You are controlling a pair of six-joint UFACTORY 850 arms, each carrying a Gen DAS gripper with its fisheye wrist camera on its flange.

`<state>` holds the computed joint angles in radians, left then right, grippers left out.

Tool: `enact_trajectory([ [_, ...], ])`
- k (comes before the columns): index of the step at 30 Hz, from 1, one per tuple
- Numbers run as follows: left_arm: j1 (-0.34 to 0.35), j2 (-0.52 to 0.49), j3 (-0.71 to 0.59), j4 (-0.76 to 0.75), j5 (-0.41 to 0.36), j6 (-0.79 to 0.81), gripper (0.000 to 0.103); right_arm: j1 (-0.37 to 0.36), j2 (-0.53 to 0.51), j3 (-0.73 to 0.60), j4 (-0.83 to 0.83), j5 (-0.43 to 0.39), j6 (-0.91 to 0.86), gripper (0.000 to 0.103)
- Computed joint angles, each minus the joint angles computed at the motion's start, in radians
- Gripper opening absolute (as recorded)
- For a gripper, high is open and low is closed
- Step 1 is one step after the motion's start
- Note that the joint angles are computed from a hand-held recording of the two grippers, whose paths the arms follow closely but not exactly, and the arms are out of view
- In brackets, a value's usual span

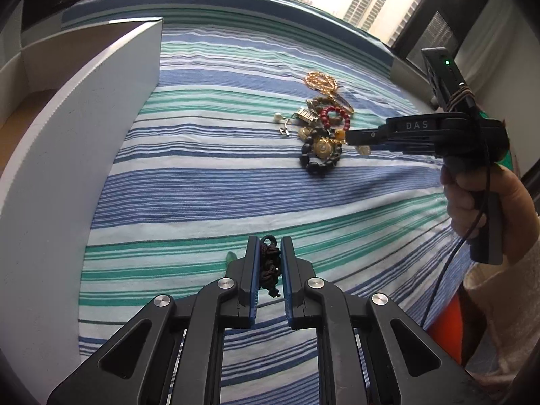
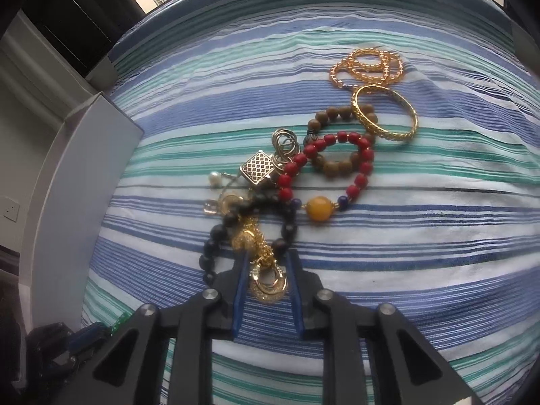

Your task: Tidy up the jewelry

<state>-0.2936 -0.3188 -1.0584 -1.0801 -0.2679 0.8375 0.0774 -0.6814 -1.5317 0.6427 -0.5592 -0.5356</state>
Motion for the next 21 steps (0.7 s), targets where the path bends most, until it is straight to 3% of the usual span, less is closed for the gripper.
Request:
enact_trajectory([
  [4, 0.003, 0.031, 0.020, -0.029, 0.008, 0.016, 0.010, -0.042, 0.069, 0.053, 0.148, -0.031, -0.135, 0.022],
  [5, 0.003, 0.040, 0.025, -0.035, 0.011, 0.018, 0.010, -0.049, 0.080, 0.057, 0.171, -0.042, -0.155, 0.006],
  [9, 0.002, 0.080, 0.051, -0.055, 0.021, 0.026, 0.010, -0.066, 0.125, 0.073, 0.225, -0.079, -0.208, 0.007],
  [14, 0.007, 0.118, 0.081, -0.104, 0.029, 0.069, 0.010, -0.060, 0.138, 0.078, 0.116, -0.056, -0.140, 0.007],
  [21, 0.028, 0.178, 0.113, -0.115, 0.018, 0.056, 0.010, -0.086, 0.200, 0.119, 0.273, -0.096, -0.266, 0.007],
])
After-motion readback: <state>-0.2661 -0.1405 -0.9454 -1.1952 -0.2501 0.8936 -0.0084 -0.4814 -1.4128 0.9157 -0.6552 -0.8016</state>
